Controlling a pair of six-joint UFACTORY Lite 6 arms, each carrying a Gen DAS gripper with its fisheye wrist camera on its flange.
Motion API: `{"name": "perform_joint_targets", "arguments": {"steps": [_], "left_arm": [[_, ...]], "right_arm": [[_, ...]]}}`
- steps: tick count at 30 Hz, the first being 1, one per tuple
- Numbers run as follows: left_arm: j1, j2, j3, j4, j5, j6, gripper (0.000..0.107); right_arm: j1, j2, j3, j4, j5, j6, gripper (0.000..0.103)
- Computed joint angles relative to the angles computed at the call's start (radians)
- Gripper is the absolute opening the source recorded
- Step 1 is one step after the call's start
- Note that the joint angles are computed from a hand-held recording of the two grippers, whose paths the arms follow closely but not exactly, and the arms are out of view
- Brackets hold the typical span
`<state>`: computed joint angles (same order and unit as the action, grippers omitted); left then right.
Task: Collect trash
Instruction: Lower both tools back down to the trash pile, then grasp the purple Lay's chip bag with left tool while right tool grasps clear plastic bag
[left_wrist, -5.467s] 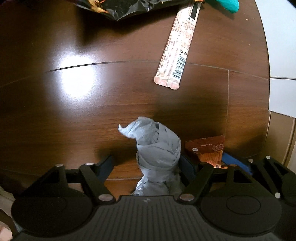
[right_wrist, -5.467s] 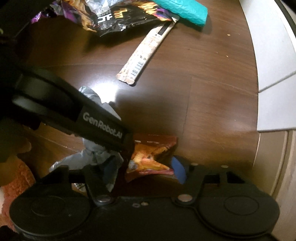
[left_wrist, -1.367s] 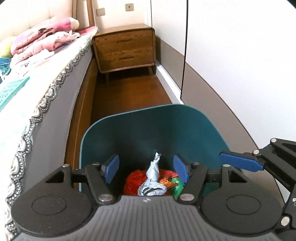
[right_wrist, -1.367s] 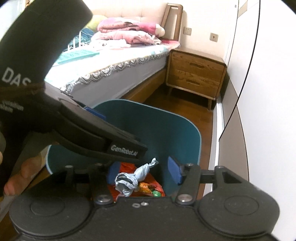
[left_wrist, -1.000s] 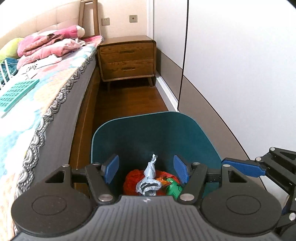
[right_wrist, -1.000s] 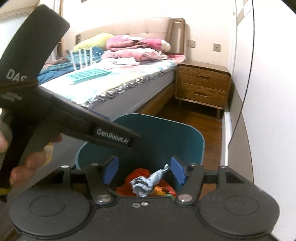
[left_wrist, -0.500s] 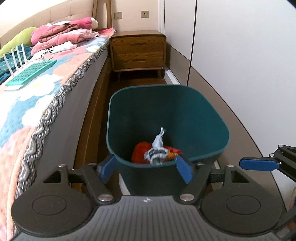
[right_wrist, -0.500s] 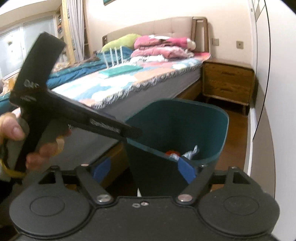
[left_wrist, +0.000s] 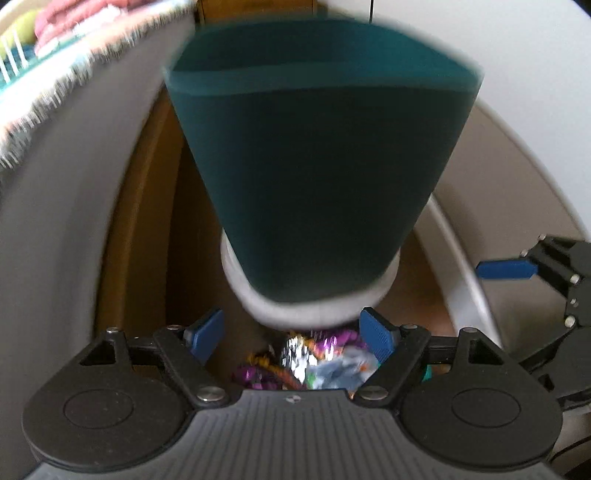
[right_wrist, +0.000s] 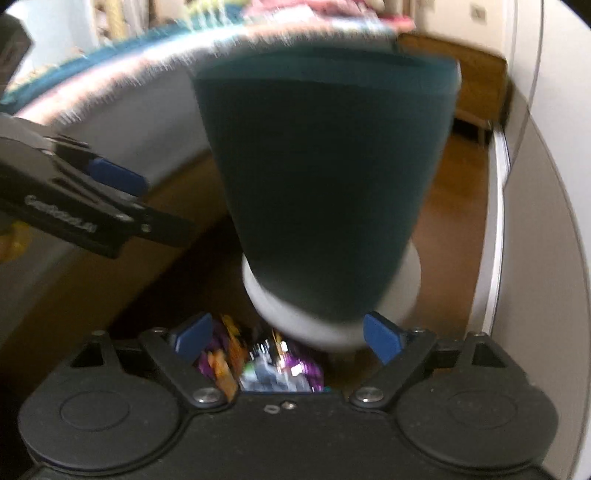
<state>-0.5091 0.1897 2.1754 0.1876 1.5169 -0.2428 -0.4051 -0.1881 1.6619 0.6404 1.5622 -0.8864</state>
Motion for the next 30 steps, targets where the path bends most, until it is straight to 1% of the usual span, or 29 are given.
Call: {"name": "perform_joint_targets", "arguments": {"steps": [3,5,8,12,14,17,21,23,27,30], "left_arm": [[0.017,-0.068,-0.234,-0.010,-0.097,-0.021,0.080],[0.014,-0.086,-0.349,0.010,-0.144,-0.043,0.080],[0.014,-0.090,-0.486,0.023,-0.200,-0.064,0.080],[0.011,-0.079,-0.641,0.042,-0.266,-0.103,0.080],[0.013,-0.065,-0.693,0.046,-0.289,-0.120,0.080],[0.008,-0.050,-0.772,0.052,-0.329,-0.141,0.080],[0.004,-0.020,-0.839,0.056,-0.367,-0.155,0.080],[0.007,-0.003,-0.870,0.057,-0.385,-0.163,0.080],[0.029,0.025,-0.929,0.043,-0.418,-0.174,0.080],[0.066,0.032,-0.973,0.001,-0.452,-0.155,0.080]], "right_arm": [[0.066,-0.062,-0.163,-0.074,-0.106,0.028,0.088],[0.106,-0.085,-0.244,-0.110,-0.167,0.045,0.088],[0.182,-0.088,-0.320,-0.173,-0.248,0.097,0.086],[0.173,-0.080,-0.427,-0.174,-0.311,0.080,0.086],[0.190,-0.065,-0.456,-0.186,-0.348,0.099,0.085],[0.208,-0.092,-0.562,-0.202,-0.418,0.054,0.084],[0.271,-0.104,-0.697,-0.221,-0.511,0.020,0.078],[0.308,-0.115,-0.756,-0.231,-0.552,0.012,0.077],[0.400,-0.115,-0.837,-0.274,-0.632,0.062,0.073],[0.477,-0.111,-0.882,-0.295,-0.710,0.098,0.073]]}}
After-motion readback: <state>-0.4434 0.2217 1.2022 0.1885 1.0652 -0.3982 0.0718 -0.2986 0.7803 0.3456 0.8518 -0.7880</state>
